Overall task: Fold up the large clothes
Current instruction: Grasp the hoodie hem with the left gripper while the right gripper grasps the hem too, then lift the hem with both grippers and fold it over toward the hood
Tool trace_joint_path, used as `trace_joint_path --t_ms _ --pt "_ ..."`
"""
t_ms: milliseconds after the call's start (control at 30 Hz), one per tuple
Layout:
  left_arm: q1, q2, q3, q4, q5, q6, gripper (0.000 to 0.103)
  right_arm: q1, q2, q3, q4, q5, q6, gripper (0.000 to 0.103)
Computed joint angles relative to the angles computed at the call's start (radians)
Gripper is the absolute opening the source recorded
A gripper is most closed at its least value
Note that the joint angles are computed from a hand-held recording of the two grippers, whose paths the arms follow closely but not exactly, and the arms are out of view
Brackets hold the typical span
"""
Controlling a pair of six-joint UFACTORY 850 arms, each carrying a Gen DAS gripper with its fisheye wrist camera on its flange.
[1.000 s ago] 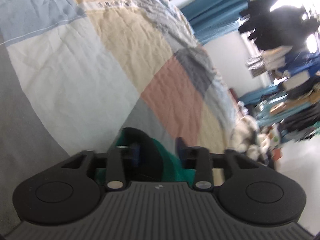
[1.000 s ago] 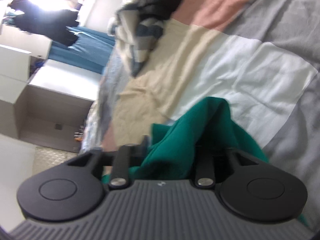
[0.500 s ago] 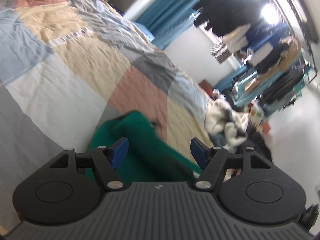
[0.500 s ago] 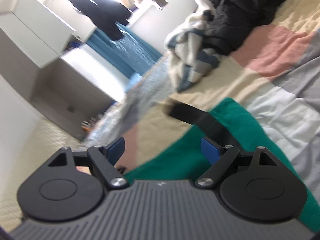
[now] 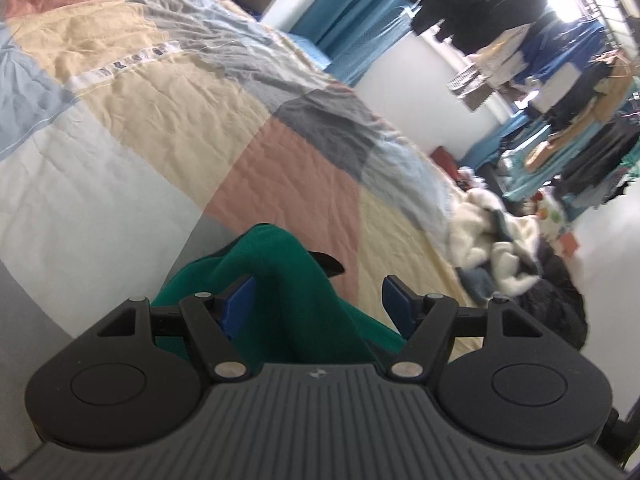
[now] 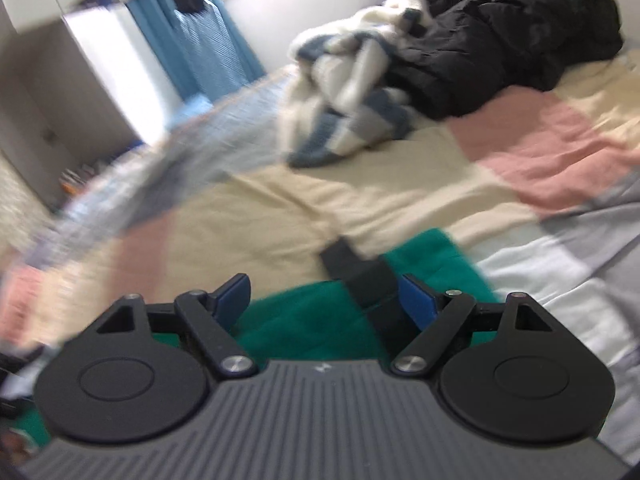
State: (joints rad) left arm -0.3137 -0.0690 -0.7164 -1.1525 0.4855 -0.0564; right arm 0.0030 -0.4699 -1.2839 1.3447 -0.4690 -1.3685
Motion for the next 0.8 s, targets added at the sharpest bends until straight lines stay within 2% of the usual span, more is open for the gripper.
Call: trace_joint_path --t_ms 67,167,267,367,433,467,500,533,600,667,767,800 --pt "-0.002 -0.036 -0.037 -0.106 0.000 0.131 0.078 0.011 -0.019 -0.007 -0.003 0.074 -0.019 0.083" --pt "-0.006 -0.078 -0.071 -0.150 -0.010 0.224 0.078 0.020 -0.053 -0.031 -0.081 0.109 0.032 0.083" --pt "-0.013 -0.112 -0.095 -0.174 -0.017 0.284 0.077 0.025 -0.083 -0.054 -0.212 0.098 0.162 0.084" --pt "-0.020 -0.133 -0.114 -0.239 -0.022 0.377 0.071 0.026 -0.090 -0.048 -0.236 0.088 0.163 0.084" --pt "-0.018 -0.141 -0.122 -0.302 -0.035 0.439 0.043 0.023 -0.081 -0.034 -0.200 0.090 0.127 0.073" --pt "-0.008 -0.143 -0.122 -0.312 -0.064 0.447 0.035 0.021 -0.075 -0.028 -0.171 0.084 0.098 0.061" --pt "-0.003 -0.145 -0.121 -0.345 -0.079 0.470 0.019 0.019 -0.067 -0.021 -0.146 0.081 0.073 0.048" --pt "-0.001 -0.142 -0.114 -0.347 -0.078 0.457 0.013 0.016 -0.056 -0.010 -0.116 0.085 0.048 0.042" --pt "-0.007 -0.120 -0.088 -0.299 -0.048 0.384 0.007 0.004 -0.038 0.007 -0.042 0.069 -0.001 0.028" --pt "-0.019 -0.086 -0.063 -0.260 0.005 0.322 0.006 -0.016 -0.018 0.024 0.053 0.043 -0.057 0.025" --pt "-0.026 -0.028 -0.020 -0.169 0.069 0.185 0.005 -0.058 0.007 0.041 0.186 -0.037 -0.111 0.023" --pt "-0.024 -0.012 -0.008 -0.135 0.084 0.135 0.005 -0.076 0.009 0.044 0.233 -0.088 -0.122 0.023"
